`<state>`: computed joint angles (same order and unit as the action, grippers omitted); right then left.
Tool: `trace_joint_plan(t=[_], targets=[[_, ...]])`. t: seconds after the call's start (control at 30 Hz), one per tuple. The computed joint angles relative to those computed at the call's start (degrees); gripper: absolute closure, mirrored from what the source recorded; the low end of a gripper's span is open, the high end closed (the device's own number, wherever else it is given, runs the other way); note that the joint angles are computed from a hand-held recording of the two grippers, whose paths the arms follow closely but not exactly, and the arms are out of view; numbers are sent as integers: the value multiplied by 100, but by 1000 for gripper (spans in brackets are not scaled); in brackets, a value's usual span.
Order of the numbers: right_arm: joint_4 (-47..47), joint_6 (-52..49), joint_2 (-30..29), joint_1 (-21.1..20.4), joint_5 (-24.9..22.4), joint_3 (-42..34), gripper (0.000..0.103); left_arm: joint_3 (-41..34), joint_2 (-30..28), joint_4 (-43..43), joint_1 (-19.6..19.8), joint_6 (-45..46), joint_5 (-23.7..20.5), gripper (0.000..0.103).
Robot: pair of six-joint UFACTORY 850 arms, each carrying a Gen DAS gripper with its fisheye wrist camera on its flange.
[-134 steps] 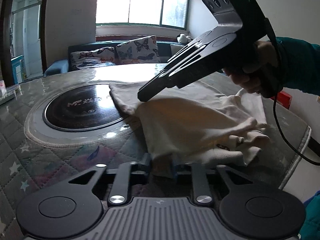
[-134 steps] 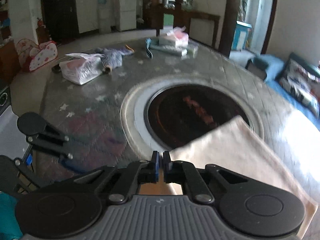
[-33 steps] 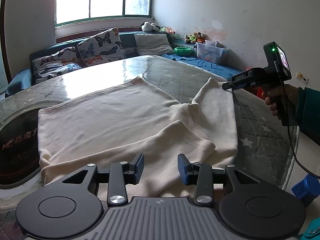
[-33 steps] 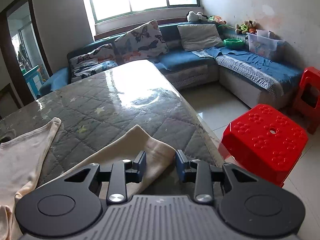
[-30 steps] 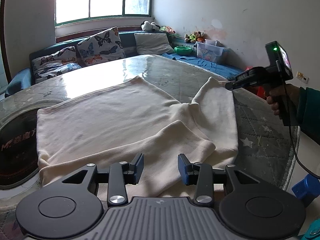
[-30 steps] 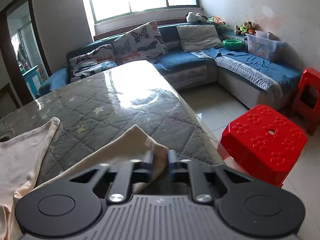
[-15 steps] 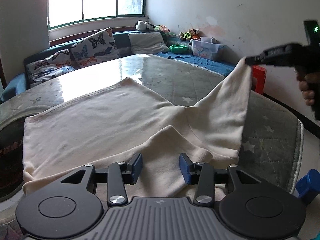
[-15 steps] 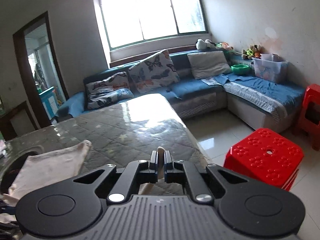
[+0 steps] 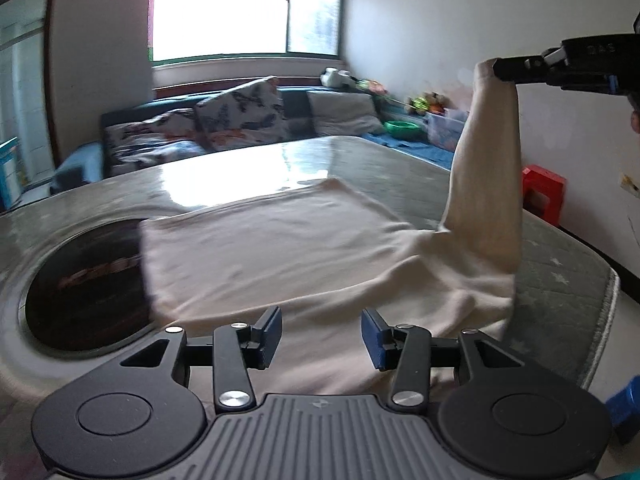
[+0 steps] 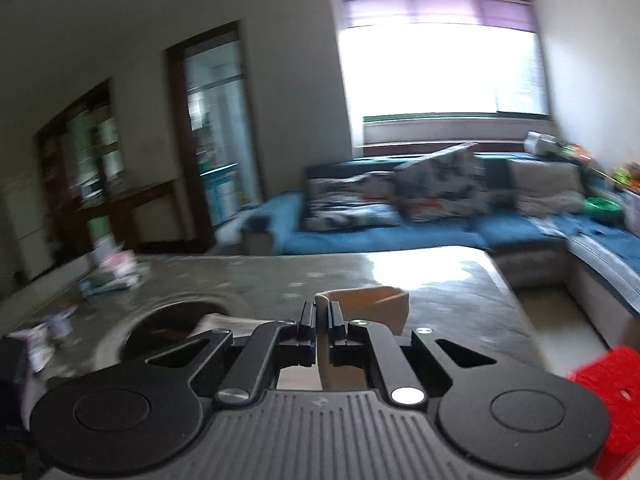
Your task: Fold clothes
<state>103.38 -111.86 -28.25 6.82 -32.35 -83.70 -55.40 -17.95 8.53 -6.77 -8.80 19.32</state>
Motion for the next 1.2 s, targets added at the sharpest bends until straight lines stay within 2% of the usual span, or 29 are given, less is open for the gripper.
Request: trace_joint_plan(t=[0.27, 0.4, 0.6, 0.7, 0.73, 0.77, 0.87, 0.93, 1.1, 1.2], targets=[[-1540, 955, -270, 782, -196, -406, 98, 703, 474, -499, 306, 153, 351, 55], [-2297, 1416, -472, 1183, -137, -521, 98, 899, 598, -615, 415, 161, 445, 55], [-3386, 2263, -828, 1470, -304, -728, 97, 982, 675, -720, 503, 158, 498, 53], [-3390, 2230, -818, 1430, -460, -718, 88, 987, 701, -777, 501, 196, 526, 53], [-3291, 2121, -764, 1398, -474, -666, 80, 966, 696, -814, 486, 220, 536, 54], [-3187, 2011, -697, 1355, -445, -616, 77, 943, 689, -847, 472, 242, 546, 54], [-3054, 1869, -552, 1196, -367, -525, 77, 862, 662, -605, 423, 103, 574, 54], [-3072, 1827, -466, 1055, -151, -457, 74, 796, 626, -299, 381, -58, 575, 55], [-3682, 2226, -260, 704, 272, -177, 72, 544, 441, 239, 272, -293, 452, 57], [-4050, 2414, -144, 524, 395, 73, 69, 502, 411, -16, 223, -115, 435, 58]])
